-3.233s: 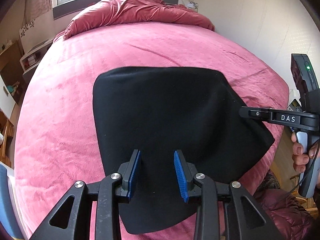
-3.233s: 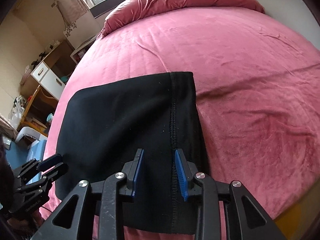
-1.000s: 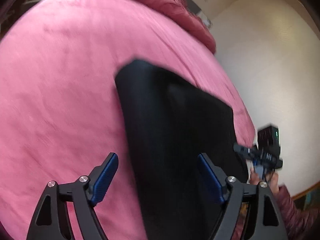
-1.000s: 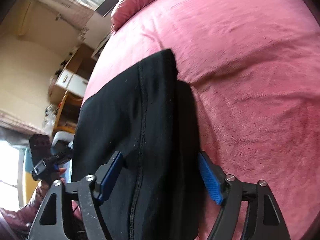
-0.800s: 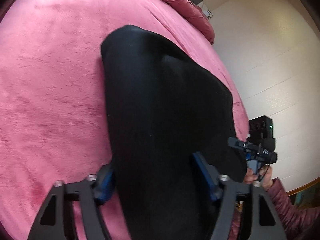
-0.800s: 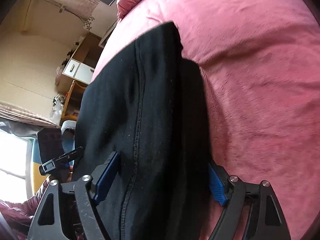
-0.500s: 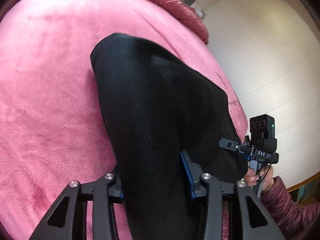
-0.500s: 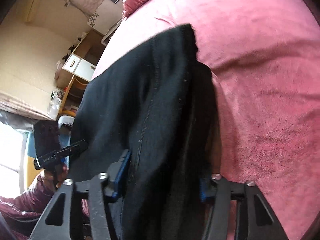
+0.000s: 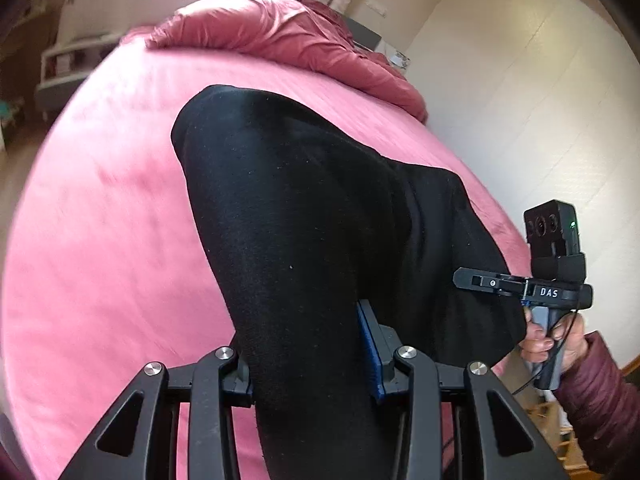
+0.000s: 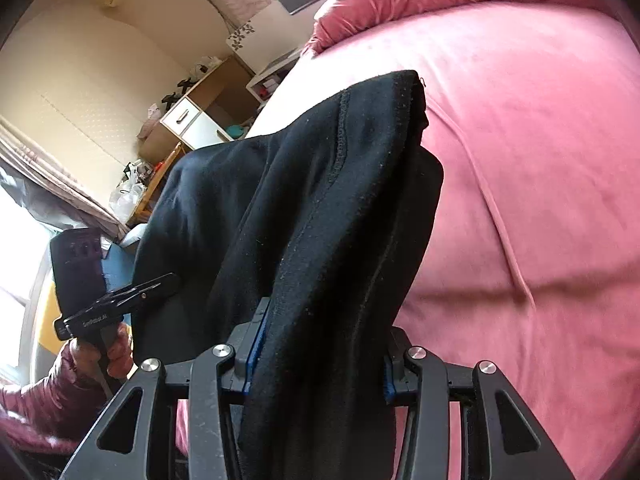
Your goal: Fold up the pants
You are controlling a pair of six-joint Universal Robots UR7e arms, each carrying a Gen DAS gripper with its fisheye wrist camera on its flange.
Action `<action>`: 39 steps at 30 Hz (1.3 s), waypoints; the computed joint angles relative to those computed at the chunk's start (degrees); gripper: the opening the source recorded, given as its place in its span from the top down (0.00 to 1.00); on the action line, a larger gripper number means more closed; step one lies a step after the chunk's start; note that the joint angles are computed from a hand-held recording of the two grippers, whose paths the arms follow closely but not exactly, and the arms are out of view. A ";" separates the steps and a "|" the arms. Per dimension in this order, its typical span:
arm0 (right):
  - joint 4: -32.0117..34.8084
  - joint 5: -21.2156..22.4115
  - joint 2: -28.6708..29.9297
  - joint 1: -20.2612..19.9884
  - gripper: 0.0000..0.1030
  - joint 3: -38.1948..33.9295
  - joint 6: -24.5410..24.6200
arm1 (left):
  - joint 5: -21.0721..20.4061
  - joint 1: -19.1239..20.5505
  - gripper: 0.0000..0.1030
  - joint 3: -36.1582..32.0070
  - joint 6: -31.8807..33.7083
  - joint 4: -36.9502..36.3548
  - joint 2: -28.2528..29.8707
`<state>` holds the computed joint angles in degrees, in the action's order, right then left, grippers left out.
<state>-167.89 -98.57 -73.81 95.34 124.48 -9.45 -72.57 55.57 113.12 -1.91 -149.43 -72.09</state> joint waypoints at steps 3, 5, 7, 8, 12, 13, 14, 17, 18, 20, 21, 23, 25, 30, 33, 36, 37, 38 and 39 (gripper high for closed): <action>1.34 -0.17 3.69 0.94 0.57 -5.15 -0.73 | 1.86 1.59 0.61 -4.22 2.05 0.28 1.93; 2.63 -0.16 5.84 1.42 0.57 -8.47 -0.88 | 3.05 2.20 0.61 -6.68 2.64 0.34 3.40; 4.29 -0.59 8.17 1.73 0.57 -11.99 -1.23 | 3.98 2.39 0.61 -7.80 2.72 -0.98 5.54; 4.98 -0.62 8.71 1.54 0.57 -13.01 -1.29 | 4.49 2.23 0.61 -7.85 2.51 -1.82 6.48; 7.85 -1.57 12.18 1.29 0.57 -17.83 -0.88 | 5.12 4.02 0.60 -12.31 2.79 -0.47 10.17; 8.48 -1.74 12.88 1.25 0.57 -18.80 -0.77 | 4.86 4.68 0.60 -13.30 2.72 0.02 10.88; 9.11 -1.82 13.71 1.17 0.57 -19.84 -0.66 | 4.54 5.16 0.60 -14.27 2.42 0.54 11.61; 10.86 -2.30 16.44 0.92 0.57 -23.03 -0.18 | 3.08 7.03 0.60 -16.94 0.94 2.25 13.91; 11.55 -2.53 16.89 0.68 0.57 -23.65 -0.32 | 2.40 8.15 0.59 -18.46 -0.41 3.83 15.04; 13.18 -3.76 18.71 0.25 0.56 -25.75 -0.07 | 2.26 9.52 0.54 -19.61 -2.22 5.10 16.35; 13.45 -4.80 20.04 -0.11 0.53 -26.79 0.55 | 2.23 10.68 0.47 -21.56 -2.67 5.06 18.64; 14.00 -5.72 21.49 -1.46 0.42 -27.31 2.09 | -1.00 12.33 0.43 -21.13 -4.40 3.27 18.82; 11.56 -2.27 21.21 -3.10 0.40 -25.94 3.39 | -2.26 12.83 0.42 -20.98 -5.49 2.39 18.86; 10.63 -4.64 21.25 -1.65 0.34 -25.72 3.71 | 5.73 9.54 0.39 -17.74 -3.62 0.19 17.62; 11.09 -7.06 20.68 -0.51 0.29 -25.48 4.98 | 8.57 8.37 0.39 -16.70 -5.27 -0.23 17.01; 9.94 -8.86 19.55 0.63 0.29 -24.26 5.03 | 12.76 6.79 0.39 -13.27 -6.50 -3.06 15.33; 9.22 -9.77 19.21 1.15 0.29 -23.64 4.98 | 14.38 6.18 0.39 -12.43 -6.81 -3.86 15.06; 8.44 -11.12 19.00 1.80 0.29 -23.04 4.86 | 15.39 5.77 0.39 -11.74 -7.02 -4.32 14.74; 8.04 -11.82 18.86 2.13 0.29 -22.79 4.68 | 16.59 5.20 0.39 -10.98 -7.14 -4.74 14.43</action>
<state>-159.85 -110.40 -54.96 97.47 101.69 -4.76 -55.98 60.77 102.14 -9.05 -154.17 -57.65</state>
